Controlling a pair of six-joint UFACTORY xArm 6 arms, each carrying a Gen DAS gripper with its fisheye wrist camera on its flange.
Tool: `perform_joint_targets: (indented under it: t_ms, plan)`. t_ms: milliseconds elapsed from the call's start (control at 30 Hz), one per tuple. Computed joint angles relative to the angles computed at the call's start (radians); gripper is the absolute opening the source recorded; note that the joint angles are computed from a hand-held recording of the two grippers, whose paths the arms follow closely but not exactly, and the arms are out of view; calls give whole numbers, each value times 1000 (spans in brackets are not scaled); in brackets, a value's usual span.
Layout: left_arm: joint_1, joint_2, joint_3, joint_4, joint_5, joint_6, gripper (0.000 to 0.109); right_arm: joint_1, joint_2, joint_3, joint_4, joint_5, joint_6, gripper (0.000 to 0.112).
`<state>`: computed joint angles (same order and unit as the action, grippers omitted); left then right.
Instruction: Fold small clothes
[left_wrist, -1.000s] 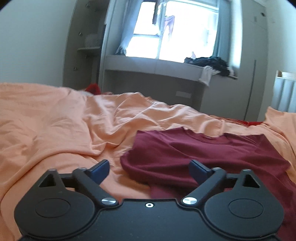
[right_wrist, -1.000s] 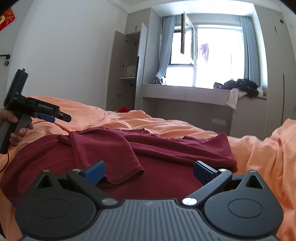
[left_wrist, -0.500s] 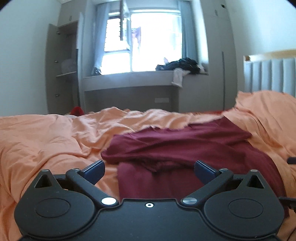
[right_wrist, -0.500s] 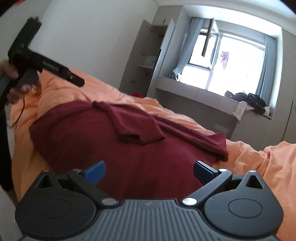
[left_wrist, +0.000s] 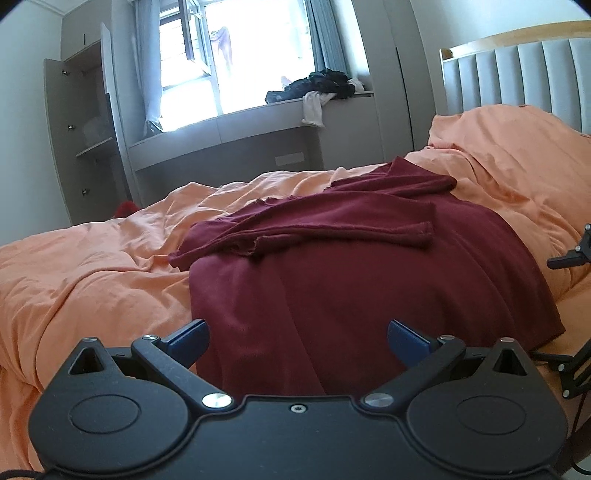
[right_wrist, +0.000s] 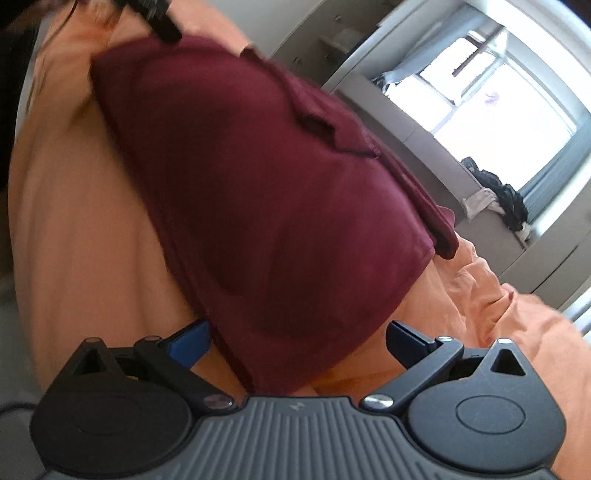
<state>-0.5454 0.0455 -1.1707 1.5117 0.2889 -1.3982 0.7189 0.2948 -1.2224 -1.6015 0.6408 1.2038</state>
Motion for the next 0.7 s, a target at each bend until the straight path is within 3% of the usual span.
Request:
perform_joint_targets:
  t_ms: [333, 467, 700]
  plan:
    - [-5, -19, 32, -46, 8, 52, 103, 22, 37, -16, 22, 108, -67, 103]
    - [-8, -17, 33, -52, 4, 55, 103, 40, 39, -3, -53, 147, -39, 102]
    - [-13, -13, 34, -37, -20, 56, 103, 40, 46, -1, -121, 92, -99, 70]
